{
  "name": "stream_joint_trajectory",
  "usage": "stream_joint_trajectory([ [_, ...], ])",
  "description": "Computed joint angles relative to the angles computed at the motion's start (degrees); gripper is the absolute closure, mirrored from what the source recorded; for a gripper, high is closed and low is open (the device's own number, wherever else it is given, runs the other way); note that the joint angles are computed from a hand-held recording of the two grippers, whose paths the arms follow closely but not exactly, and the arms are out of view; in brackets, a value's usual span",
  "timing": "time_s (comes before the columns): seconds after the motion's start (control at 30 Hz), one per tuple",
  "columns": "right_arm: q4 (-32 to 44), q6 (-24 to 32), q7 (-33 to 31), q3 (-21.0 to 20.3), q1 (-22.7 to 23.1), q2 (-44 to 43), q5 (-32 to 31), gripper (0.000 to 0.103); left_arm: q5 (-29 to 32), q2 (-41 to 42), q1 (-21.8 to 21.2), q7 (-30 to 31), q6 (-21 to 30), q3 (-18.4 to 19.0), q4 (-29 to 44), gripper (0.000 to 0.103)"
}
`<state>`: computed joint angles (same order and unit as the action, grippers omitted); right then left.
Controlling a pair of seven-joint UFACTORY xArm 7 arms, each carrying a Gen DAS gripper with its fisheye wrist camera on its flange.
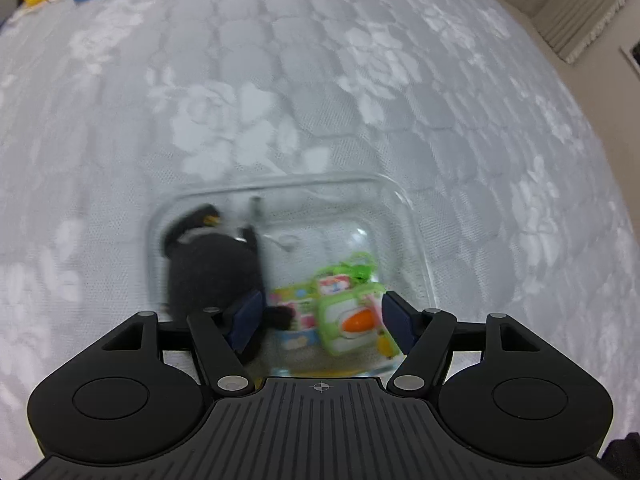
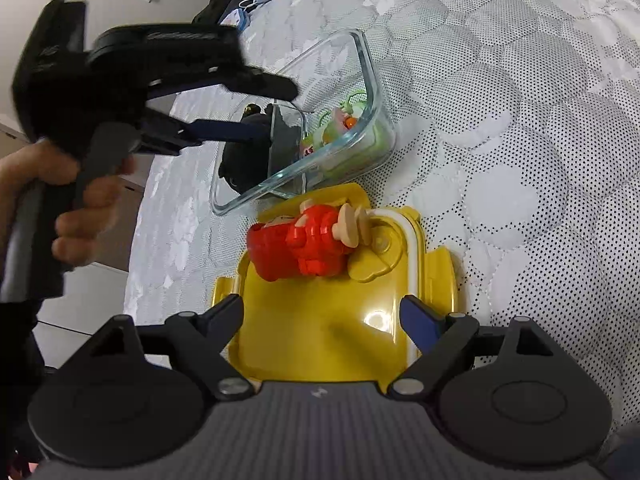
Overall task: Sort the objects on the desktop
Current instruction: 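Press the plush cat down inside the container with the left gripper, then open the left gripper and lift it away from the container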
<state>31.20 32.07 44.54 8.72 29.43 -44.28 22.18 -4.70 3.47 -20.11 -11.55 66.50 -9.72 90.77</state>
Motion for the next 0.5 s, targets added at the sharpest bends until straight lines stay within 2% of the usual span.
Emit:
stream_joint_trajectory([
  [0.07,-0.1,-0.7,-0.3,-0.3,0.3,0.0,0.3,0.016,3.1,0.1,-0.1,-1.1,0.6,0.2,0.9,0.030],
  [0.17,0.2,-0.3,-0.5,-0.2,0.4,0.4,0.0,0.016,0.1,2.4,0.9,-2.3,3.2,0.8,2.8,0.028],
  [0.3,0.3,0.0,-0.5,-0.1,0.3,0.6,0.0,0.016,-1.1,3.8,0.9,-2.7,2.5,0.7,2.9,0.009],
  [0.4,0.2,0.2,-0.3,-0.2,0.2,0.7,0.1,0.016,0.4,5.2,0.1,-2.9,3.2,0.4,4.2,0.007],
  [0.5,0.2,0.3,-0.4,-0.3,0.2,0.6,0.2,0.016,-0.5,4.4,0.3,-2.4,1.9,0.6,3.0,0.006],
])
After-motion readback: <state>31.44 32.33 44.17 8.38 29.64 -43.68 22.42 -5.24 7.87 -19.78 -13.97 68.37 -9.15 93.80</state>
